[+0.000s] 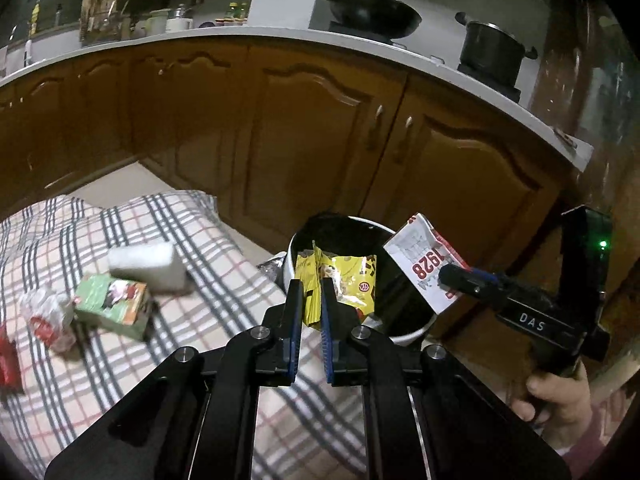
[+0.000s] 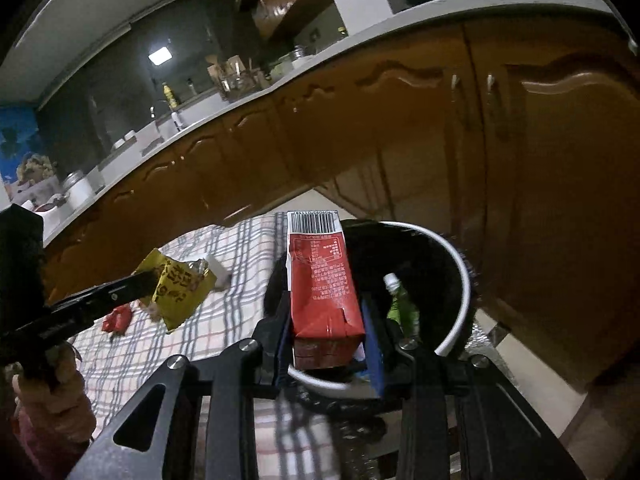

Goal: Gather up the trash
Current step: 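Carry the yellow wrapper and red carton over the bin and open both tools, then move both open tools back over the red wrapper and foil wrapper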

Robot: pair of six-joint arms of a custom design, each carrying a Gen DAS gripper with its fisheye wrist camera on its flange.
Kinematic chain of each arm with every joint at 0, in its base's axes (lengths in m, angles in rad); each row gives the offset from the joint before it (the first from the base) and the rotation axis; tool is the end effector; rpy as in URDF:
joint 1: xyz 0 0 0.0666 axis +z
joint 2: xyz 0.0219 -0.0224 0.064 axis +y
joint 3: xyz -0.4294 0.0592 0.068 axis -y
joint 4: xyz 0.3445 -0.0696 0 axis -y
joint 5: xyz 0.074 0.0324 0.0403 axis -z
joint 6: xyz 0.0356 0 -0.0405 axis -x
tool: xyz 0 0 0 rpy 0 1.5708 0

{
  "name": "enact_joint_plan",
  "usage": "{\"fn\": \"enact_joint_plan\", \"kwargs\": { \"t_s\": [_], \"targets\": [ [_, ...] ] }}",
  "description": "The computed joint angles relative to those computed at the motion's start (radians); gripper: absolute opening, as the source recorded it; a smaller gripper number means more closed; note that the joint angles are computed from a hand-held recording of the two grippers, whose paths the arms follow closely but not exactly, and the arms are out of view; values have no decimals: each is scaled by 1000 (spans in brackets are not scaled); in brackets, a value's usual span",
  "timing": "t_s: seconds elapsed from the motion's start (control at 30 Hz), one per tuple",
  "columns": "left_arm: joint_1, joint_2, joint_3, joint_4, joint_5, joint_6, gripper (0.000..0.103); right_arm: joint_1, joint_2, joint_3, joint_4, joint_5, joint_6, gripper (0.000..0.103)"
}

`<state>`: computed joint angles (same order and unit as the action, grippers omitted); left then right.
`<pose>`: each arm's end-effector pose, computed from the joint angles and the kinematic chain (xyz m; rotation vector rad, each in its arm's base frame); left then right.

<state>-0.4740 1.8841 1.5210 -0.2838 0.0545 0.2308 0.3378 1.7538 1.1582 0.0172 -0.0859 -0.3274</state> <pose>0.5579 -0.2889 0.3296 0.3037 2.2332 -0.4449 0.5120 0.1827 0.2872 -0.0622 2.1846 0.4750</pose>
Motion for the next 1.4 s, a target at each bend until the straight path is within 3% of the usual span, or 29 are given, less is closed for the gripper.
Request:
{"fn": "enact_joint_plan", "kwargs": {
  "t_s": [0.47,1.0,1.1,1.17,1.2,1.23,1.4],
  "targets": [
    [-23,166,256,-157,10,-19,7,-56,67,103,-114,-17,11,31],
    [-30,246,355,-225,18,-18,7,-81,119,166,-178,-54,30,32],
    [-31,259,375,-247,26,-14,11,-86,126,174,-187,-69,17,35],
    [-31,264,379,-253,28,-9,22,-92,138,190,-205,-88,2,46],
    [-31,261,372,-245,24,-6,33,-95,138,187,-199,-96,-6,55],
    [-32,258,366,-239,20,-5,40,-95,135,180,-188,-94,-10,58],
    [-32,218,288,-182,7,-6,40,-91,112,135,-131,-98,-33,58]
  ]
}}
